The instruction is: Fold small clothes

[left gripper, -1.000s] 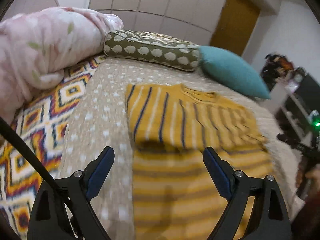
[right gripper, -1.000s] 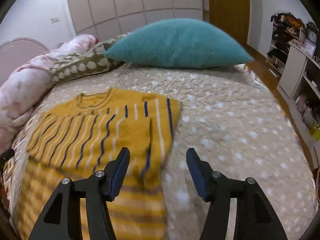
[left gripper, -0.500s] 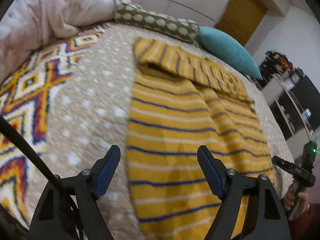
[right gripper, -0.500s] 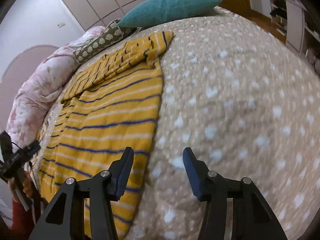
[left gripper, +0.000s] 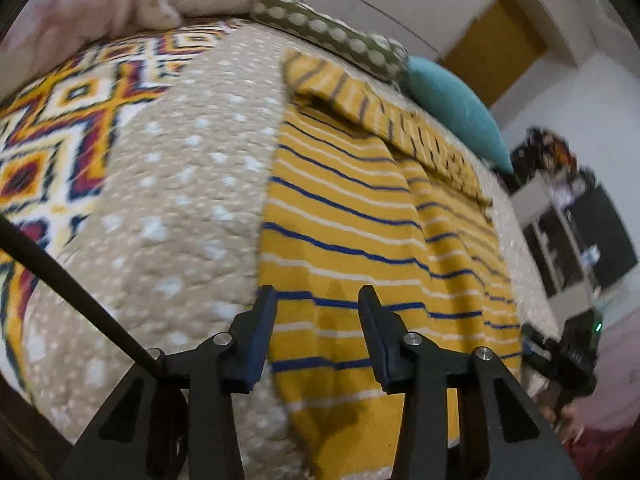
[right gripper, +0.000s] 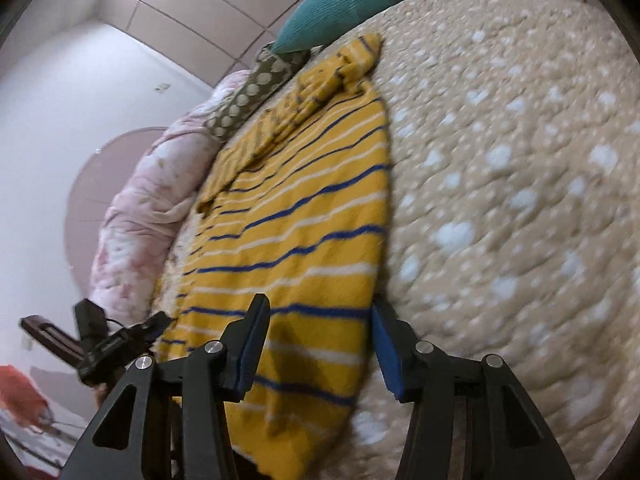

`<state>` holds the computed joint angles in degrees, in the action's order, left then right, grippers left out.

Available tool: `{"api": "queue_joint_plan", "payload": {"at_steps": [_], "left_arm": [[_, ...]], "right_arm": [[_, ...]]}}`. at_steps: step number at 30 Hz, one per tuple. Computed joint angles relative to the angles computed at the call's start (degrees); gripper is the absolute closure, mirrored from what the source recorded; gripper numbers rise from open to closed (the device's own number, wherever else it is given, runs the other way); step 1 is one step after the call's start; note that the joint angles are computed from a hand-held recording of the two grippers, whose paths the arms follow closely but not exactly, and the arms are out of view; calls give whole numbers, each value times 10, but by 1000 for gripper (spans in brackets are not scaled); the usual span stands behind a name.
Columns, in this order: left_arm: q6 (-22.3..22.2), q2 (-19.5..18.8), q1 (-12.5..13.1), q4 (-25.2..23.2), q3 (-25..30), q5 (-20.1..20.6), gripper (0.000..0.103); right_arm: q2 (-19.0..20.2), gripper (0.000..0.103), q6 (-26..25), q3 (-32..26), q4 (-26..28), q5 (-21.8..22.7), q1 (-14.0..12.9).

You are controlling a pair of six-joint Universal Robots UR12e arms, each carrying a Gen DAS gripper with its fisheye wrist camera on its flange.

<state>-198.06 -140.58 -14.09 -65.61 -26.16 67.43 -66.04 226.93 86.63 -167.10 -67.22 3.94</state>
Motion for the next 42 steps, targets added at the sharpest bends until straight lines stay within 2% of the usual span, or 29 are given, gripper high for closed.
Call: {"api": "queue_joint_plan", "payload": {"at_steps": [2, 4, 9, 13, 19, 21, 23, 28, 30, 31, 32, 33, 36, 38, 42], "left_arm": [[-25, 20, 4, 37, -42, 5, 62], [-39, 31, 9, 59, -65, -11, 62], [-40, 26, 9, 56, -71, -62, 62], [-37, 29, 5, 64, -83, -101, 62], [-19, 56, -6, 82, -131, -118, 62], [2, 56, -12, 68, -129, -114, 62], [3, 53, -15, 63, -122, -104, 62], [-31, 42, -10, 50, -102, -116, 63], [-41, 38, -8, 34, -89, -103, 79], [-40, 36, -7, 25, -84, -94, 90], [-43, 36, -5, 22, -83, -91, 93], [-52, 37, -4, 24, -84, -90, 94], [-51, 49, -5, 30, -98, -58, 95], [-38, 63, -6, 39, -115, -40, 96], [-28, 99, -2, 78, -167, -32, 96]], "right_arm": [[3, 48, 12, 1, -15, 16, 1], [5, 48, 24, 2, -28, 32, 1], [9, 48, 38, 4, -46, 31, 8], [17, 48, 62, 4, -78, 67, 9], [29, 51, 99, 3, -121, 104, 15], [32, 53, 112, 5, -133, 123, 16], [31, 55, 102, 5, -118, 124, 21], [28, 57, 101, 3, -102, 106, 29], [28, 65, 114, 5, -105, 102, 29], [25, 74, 117, 9, -105, 102, 27], [24, 84, 123, 13, -102, 99, 26], [23, 88, 129, 15, -98, 96, 25], [22, 92, 136, 14, -91, 88, 25], [16, 93, 116, 12, -75, 85, 27], [-3, 94, 65, 18, -50, 88, 28]]}}
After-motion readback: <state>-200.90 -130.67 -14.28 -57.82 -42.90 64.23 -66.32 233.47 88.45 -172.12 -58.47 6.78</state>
